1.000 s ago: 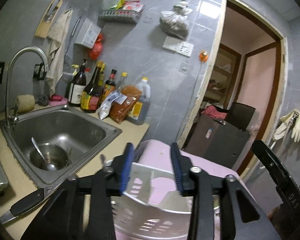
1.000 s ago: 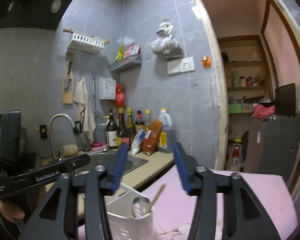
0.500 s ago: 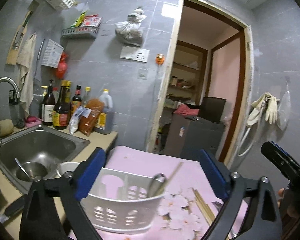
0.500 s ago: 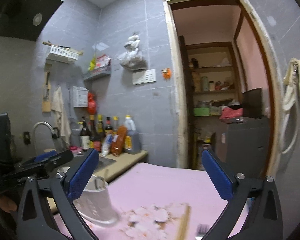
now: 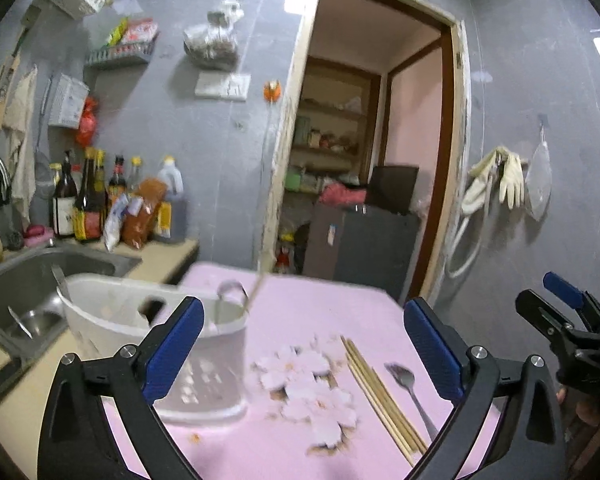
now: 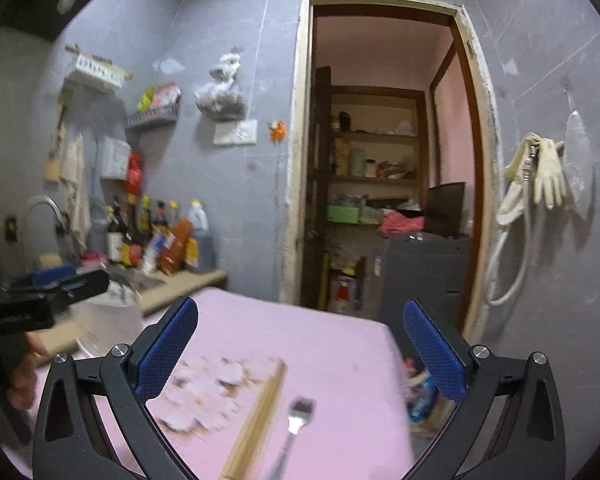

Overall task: Organize utensils
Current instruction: 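Move both open tools down to the chopsticks and fork on the cloth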

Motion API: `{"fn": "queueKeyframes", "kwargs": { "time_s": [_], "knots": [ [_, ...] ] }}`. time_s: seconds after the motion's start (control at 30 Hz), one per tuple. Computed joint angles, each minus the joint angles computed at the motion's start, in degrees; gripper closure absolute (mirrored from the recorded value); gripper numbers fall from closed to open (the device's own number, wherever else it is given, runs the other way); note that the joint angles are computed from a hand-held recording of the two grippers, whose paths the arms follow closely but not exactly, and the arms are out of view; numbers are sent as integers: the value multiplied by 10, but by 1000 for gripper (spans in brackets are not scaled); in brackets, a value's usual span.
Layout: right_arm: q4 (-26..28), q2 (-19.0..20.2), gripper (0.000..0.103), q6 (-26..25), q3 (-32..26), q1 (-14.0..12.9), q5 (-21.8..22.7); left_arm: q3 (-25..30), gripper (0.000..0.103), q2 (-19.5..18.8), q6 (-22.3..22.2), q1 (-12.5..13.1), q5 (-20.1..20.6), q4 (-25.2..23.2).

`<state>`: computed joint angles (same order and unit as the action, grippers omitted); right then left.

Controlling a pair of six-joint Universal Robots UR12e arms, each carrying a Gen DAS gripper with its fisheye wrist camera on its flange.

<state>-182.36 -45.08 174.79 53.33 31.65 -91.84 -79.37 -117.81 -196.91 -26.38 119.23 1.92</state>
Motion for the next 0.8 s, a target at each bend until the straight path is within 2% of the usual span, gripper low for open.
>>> {"fn": "queueKeyframes", "kwargs": {
  "time_s": [0.23,0.27,0.4,0.57,0.67,0.73,0.8],
  "knots": [
    [45,-10,0,16,26,-9,-17,19,5,-12,-14,-2,-35,-118],
    [52,-11,0,21,28,-11,-19,23,5,-12,-22,0,-50,-143],
    [74,-14,1,42,35,-17,-8,30,5,-16,-40,4,-74,-187],
    [121,-11,15,46,27,-22,16,47,5,-22,-39,8,-103,-244],
    [150,-7,21,50,19,-25,33,58,5,-27,-33,13,-133,-274],
    [175,-5,29,58,13,-27,45,67,6,-31,-33,17,-157,-299],
    [195,-3,36,63,7,-30,54,74,17,-33,-33,23,-184,-317]
  ]
}}
